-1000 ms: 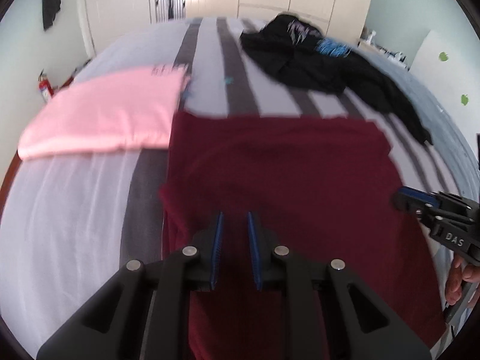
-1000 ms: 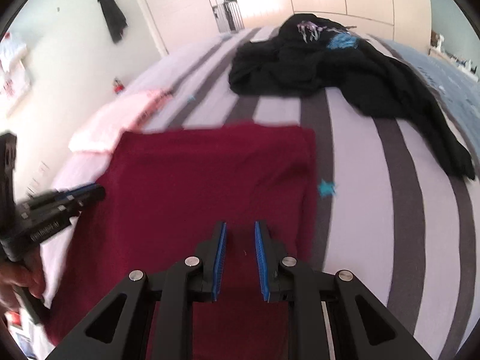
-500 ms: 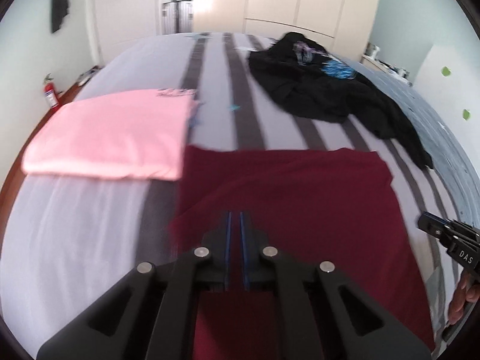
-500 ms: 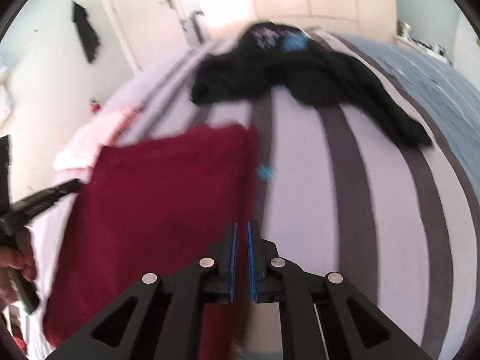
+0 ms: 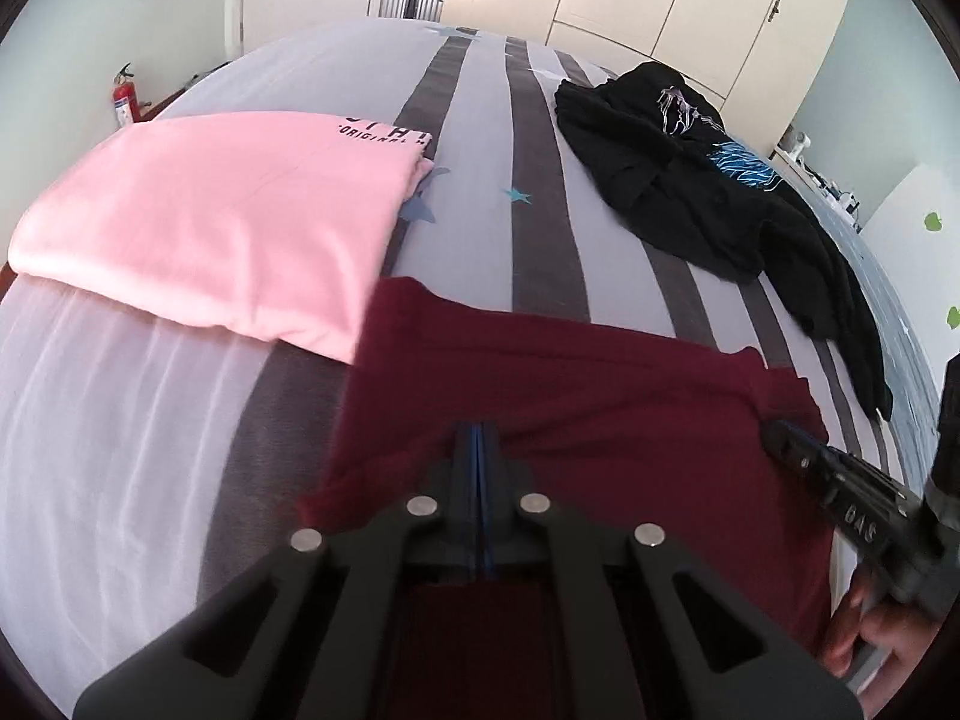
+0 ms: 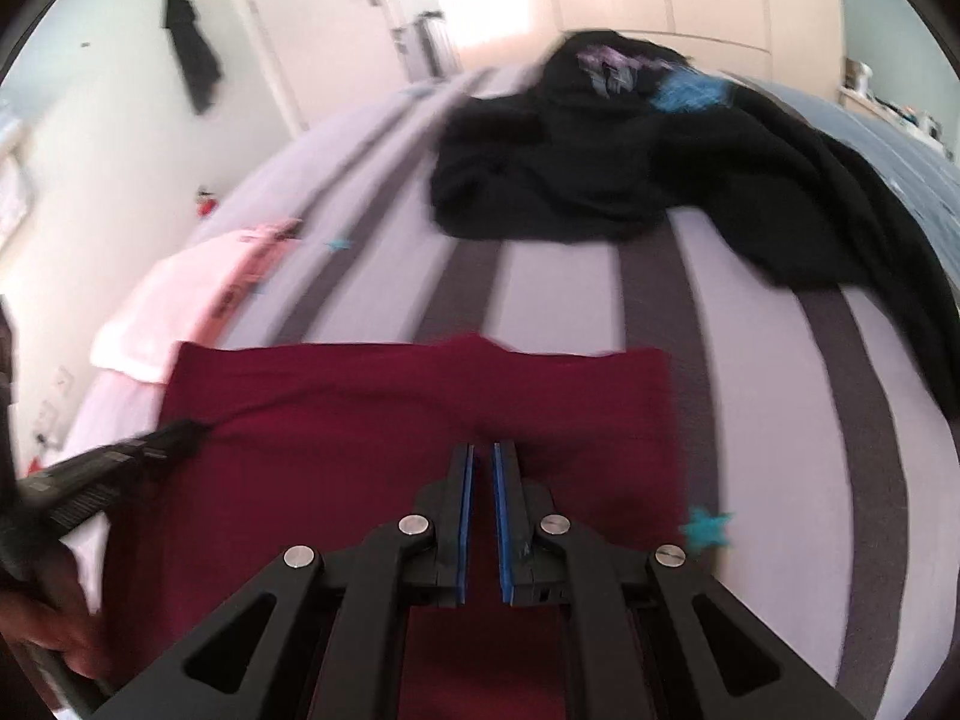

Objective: Fold clothes

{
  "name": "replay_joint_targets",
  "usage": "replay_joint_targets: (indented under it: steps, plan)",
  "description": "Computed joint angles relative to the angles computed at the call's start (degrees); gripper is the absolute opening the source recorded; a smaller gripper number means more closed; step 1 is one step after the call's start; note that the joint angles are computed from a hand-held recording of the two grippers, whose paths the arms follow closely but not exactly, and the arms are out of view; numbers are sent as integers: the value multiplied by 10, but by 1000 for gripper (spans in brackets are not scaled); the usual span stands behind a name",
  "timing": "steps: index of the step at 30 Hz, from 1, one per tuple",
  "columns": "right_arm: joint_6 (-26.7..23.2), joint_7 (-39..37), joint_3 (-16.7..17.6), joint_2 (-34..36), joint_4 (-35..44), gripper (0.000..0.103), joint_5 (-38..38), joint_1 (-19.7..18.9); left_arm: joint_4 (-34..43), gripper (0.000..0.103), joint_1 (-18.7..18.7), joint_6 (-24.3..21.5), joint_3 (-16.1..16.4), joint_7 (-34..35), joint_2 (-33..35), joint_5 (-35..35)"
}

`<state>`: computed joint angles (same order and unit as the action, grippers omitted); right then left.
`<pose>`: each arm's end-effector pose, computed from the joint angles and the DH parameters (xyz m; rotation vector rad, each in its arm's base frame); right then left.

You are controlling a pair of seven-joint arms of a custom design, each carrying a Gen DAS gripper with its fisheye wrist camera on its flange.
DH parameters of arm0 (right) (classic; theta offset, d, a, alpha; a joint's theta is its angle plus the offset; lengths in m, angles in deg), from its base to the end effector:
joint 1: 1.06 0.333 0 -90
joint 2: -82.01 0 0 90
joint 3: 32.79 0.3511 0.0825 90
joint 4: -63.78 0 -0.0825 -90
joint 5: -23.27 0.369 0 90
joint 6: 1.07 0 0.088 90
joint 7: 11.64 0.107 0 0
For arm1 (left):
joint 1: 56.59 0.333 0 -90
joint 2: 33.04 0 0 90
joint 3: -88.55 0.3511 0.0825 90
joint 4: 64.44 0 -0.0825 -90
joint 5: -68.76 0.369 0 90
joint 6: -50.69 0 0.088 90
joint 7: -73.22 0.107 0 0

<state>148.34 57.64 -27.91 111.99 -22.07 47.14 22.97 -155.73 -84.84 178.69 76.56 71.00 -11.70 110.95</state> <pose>0.6643 0.3408 0.4680 -2.1579 1.2158 -0.1450 0.5551 -0.4144 0.4947 -2.3085 1.2923 -0.6237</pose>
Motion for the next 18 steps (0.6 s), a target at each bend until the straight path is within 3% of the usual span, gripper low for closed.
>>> replay_joint_targets:
  steps: [6,11,14,18]
  plan:
    - [2,-4,-6,11,18,0,2,-9,50,2,-18,-54,5,28,17,23]
    - [12,-45,17,0,25,6,13,-14,111,2,-25,-30,4,91,53,30]
    - [-19,-80,39,1,37,6,41,-19,161,2,-29,-39,7,134,92,2]
    - [-42,-55,19,28,72,6,25,6,150,2,-28,-47,14,147,96,-32]
